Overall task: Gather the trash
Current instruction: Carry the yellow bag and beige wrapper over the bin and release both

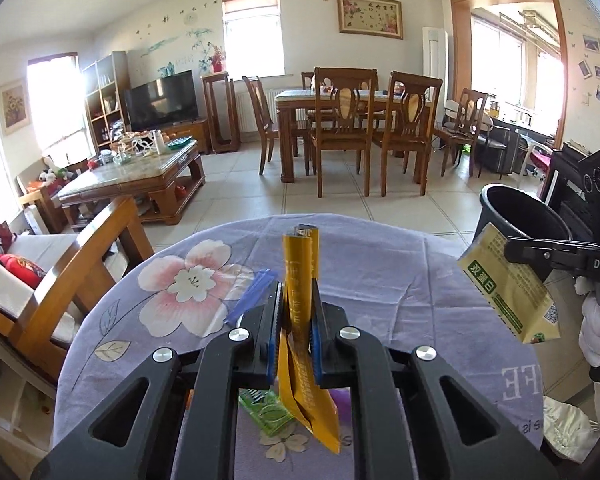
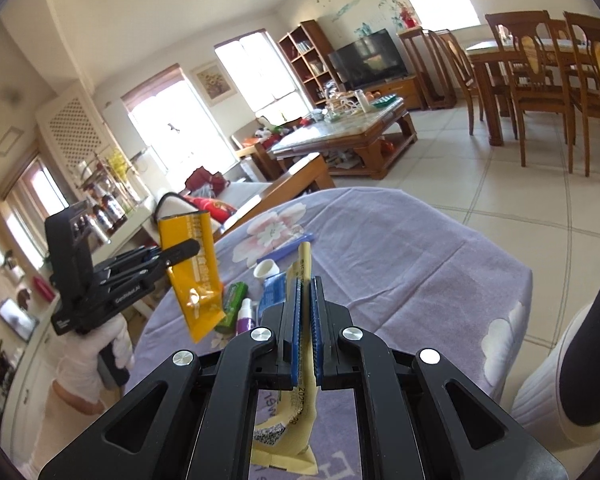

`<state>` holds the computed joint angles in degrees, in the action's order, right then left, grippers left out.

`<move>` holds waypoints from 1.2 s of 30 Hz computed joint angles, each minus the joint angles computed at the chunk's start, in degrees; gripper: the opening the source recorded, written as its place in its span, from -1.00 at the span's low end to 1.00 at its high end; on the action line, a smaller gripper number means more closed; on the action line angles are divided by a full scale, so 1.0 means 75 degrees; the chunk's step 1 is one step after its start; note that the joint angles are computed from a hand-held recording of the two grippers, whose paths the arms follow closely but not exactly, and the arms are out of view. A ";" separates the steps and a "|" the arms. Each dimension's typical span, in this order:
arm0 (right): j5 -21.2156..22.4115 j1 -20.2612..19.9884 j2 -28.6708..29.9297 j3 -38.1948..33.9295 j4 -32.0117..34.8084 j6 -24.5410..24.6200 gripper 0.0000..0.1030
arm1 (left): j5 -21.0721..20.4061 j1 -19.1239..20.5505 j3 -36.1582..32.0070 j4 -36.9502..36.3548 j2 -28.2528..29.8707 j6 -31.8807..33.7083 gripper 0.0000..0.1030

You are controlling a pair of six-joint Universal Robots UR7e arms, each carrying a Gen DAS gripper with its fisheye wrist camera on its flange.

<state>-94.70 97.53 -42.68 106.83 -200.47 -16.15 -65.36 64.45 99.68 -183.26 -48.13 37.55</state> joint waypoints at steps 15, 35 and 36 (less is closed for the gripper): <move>0.0329 -0.1350 -0.2248 0.2097 -0.2535 0.0252 -0.88 | -0.1660 -0.1110 -0.0837 0.0594 0.1501 -0.0516 -0.75; 0.0424 -0.4272 -0.3266 0.2957 -0.3994 0.1557 -0.88 | -0.3681 -0.1703 -0.5070 0.2086 0.5657 -0.2262 -0.74; 0.0460 -0.4339 -0.3218 0.2898 -0.3951 0.1628 -0.88 | -0.3612 -0.1708 -0.5253 0.2198 0.5802 -0.2287 -0.74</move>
<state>-91.24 64.99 -66.82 128.57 -230.10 -3.94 -92.45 51.65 60.28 -166.78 -4.62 20.39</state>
